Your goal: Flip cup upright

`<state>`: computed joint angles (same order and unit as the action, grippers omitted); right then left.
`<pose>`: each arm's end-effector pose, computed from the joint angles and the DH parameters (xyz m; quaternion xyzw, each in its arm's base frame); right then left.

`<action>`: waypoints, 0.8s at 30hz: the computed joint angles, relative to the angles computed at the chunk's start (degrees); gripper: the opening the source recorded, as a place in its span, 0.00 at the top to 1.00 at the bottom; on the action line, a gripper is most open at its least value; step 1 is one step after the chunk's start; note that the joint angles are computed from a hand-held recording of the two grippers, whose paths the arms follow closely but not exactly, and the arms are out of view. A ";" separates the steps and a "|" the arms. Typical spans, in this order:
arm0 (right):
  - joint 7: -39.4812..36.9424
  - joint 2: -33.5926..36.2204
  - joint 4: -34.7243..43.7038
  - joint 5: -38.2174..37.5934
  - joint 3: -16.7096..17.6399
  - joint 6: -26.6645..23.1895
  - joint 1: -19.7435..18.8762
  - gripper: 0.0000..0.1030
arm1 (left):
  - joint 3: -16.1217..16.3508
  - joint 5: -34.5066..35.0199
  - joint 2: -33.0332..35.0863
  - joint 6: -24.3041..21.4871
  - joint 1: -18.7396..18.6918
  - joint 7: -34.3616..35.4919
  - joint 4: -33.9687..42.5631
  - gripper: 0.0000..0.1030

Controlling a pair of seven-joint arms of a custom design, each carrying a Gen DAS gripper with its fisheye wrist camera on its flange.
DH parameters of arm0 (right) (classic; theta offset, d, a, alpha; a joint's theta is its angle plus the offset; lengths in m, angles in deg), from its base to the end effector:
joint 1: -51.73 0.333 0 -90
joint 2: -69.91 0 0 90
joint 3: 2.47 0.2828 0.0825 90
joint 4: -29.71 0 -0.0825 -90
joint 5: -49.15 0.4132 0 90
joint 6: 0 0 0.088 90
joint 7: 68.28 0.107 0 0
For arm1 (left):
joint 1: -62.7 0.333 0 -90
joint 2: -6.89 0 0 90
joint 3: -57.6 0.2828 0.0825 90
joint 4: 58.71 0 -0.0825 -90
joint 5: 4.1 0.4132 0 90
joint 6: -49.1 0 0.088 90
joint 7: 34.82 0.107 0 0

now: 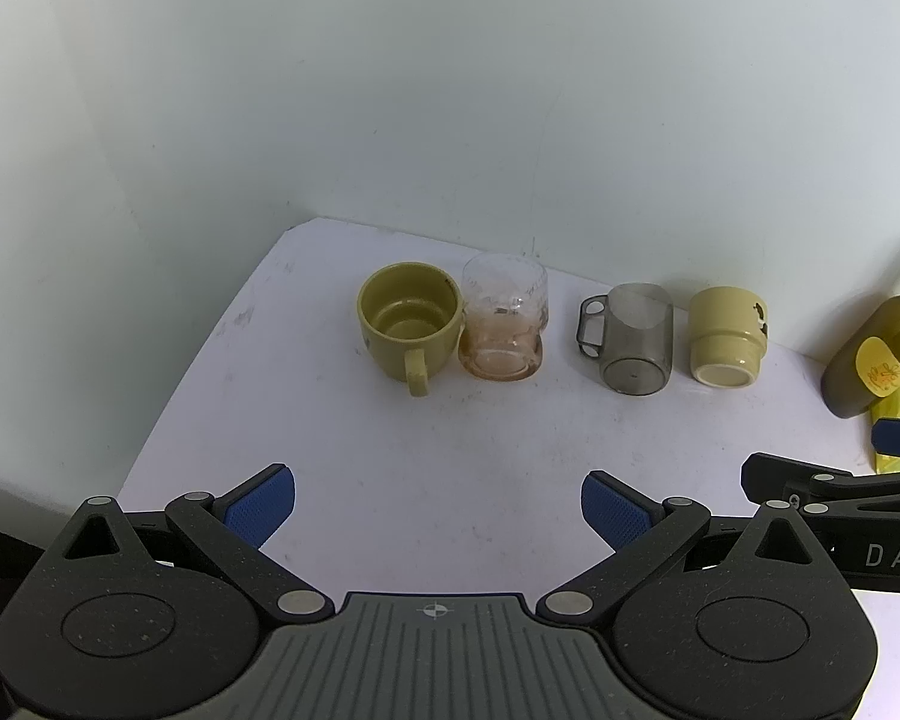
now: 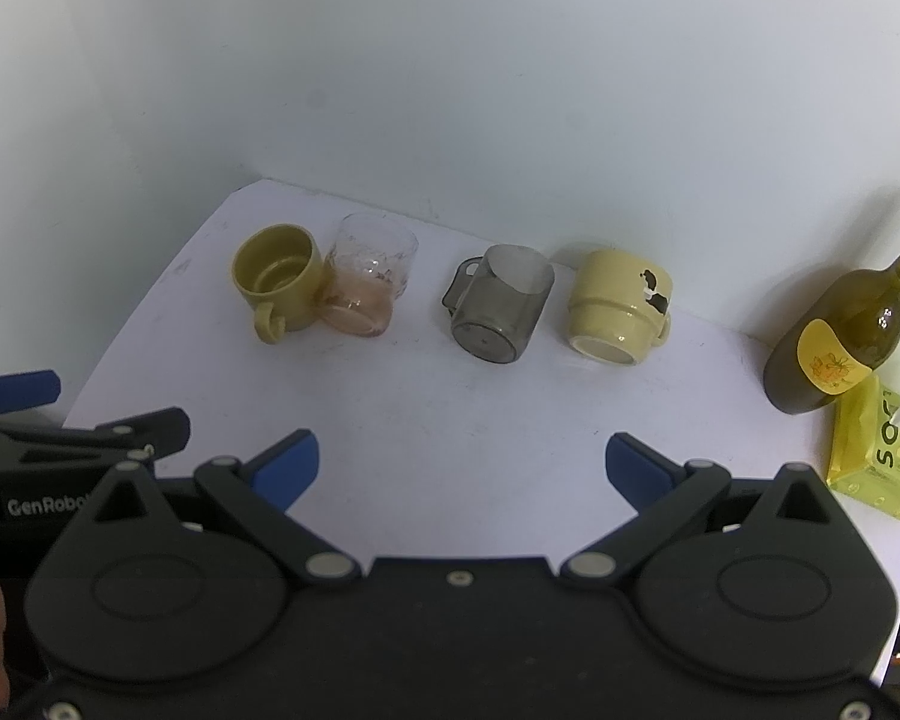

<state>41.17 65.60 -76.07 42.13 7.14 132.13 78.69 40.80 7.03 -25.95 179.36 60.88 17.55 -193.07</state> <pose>0.4921 0.3654 0.5722 -0.7915 0.5483 -0.1350 0.2340 0.4438 -0.1588 0.5514 -0.7565 0.5890 -0.1711 0.2272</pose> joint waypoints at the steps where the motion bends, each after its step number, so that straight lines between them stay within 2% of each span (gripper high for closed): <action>1: 0.02 0.01 -0.01 0.04 0.00 0.02 -0.01 0.00 | 0.05 -0.02 -0.09 0.10 -0.02 -0.01 -0.10 0.00; 24: -0.39 -0.42 -0.30 0.60 0.02 0.06 0.03 0.00 | 0.17 0.02 -0.30 -0.46 0.14 0.43 0.26 0.00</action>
